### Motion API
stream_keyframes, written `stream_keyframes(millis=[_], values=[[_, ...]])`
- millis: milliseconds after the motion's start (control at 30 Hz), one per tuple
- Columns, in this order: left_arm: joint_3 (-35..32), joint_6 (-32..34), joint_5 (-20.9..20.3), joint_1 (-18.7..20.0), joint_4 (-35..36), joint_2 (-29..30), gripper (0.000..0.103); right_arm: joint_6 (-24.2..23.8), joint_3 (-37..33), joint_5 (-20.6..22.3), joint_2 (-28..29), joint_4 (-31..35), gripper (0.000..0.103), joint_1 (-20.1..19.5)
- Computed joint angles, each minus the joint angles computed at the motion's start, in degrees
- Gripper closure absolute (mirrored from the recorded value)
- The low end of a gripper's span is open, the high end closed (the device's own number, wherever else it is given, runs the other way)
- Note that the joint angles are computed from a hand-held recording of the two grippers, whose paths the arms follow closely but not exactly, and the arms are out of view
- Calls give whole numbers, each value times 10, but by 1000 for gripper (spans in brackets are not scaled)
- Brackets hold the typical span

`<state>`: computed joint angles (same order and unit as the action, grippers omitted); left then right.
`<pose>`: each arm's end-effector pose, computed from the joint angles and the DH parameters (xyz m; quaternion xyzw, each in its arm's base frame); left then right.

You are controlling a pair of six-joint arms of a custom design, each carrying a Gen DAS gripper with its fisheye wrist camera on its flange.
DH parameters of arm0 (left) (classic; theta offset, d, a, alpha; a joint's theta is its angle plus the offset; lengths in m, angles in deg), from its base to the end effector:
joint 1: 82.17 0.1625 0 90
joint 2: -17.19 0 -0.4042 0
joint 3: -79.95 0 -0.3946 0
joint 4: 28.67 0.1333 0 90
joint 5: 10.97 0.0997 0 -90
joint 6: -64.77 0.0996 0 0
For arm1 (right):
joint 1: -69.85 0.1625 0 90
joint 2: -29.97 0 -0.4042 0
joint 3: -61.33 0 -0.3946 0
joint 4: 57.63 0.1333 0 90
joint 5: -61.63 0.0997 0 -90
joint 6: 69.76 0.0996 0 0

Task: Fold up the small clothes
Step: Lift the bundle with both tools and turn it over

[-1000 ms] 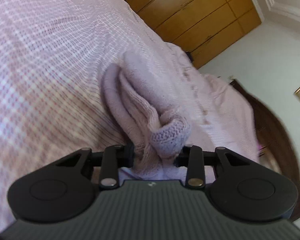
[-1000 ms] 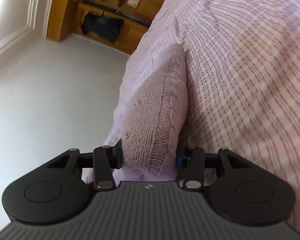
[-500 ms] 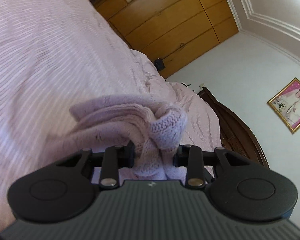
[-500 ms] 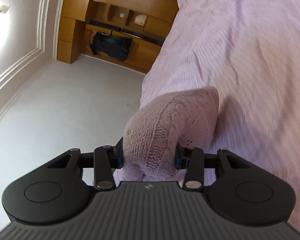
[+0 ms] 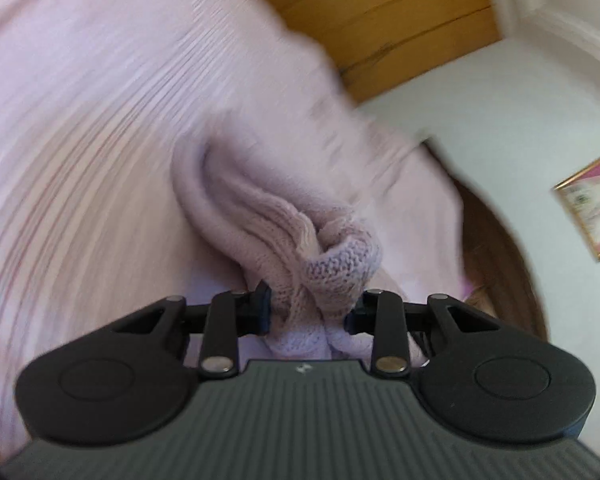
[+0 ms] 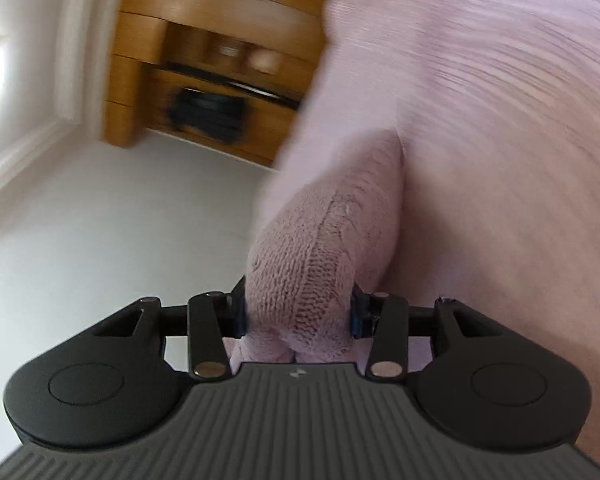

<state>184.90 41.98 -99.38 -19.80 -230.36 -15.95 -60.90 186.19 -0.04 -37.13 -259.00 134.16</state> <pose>-0.1586 -0.5964 -0.0039 -0.0350 -0.9393 0.3141 0.1334 -0.0530 -0.5266 0.2293 0.1516 0.8591 -0.4645 0.1521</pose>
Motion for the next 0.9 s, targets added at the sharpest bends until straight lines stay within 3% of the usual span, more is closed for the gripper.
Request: stream_keyframes(millis=[33, 133, 333, 500, 700, 900], values=[[17, -8, -2, 5, -17, 3, 69, 7, 17, -2, 3, -13, 55, -11], [56, -41, -19, 9, -81, 4, 69, 14, 58, 64, -3, -40, 55, -46], [122, -94, -2, -14, -127, -20, 69, 11, 97, 50, -70, -2, 55, -38], [187, -83, 35, -54, -150, -44, 69, 6, 168, 73, -155, 35, 55, -70], [239, -111, 91, -113, -191, -39, 69, -47, 246, 104, -243, 79, 55, -129], [267, -136, 125, -145, -176, -54, 69, -51, 281, 134, -277, 88, 55, -162]])
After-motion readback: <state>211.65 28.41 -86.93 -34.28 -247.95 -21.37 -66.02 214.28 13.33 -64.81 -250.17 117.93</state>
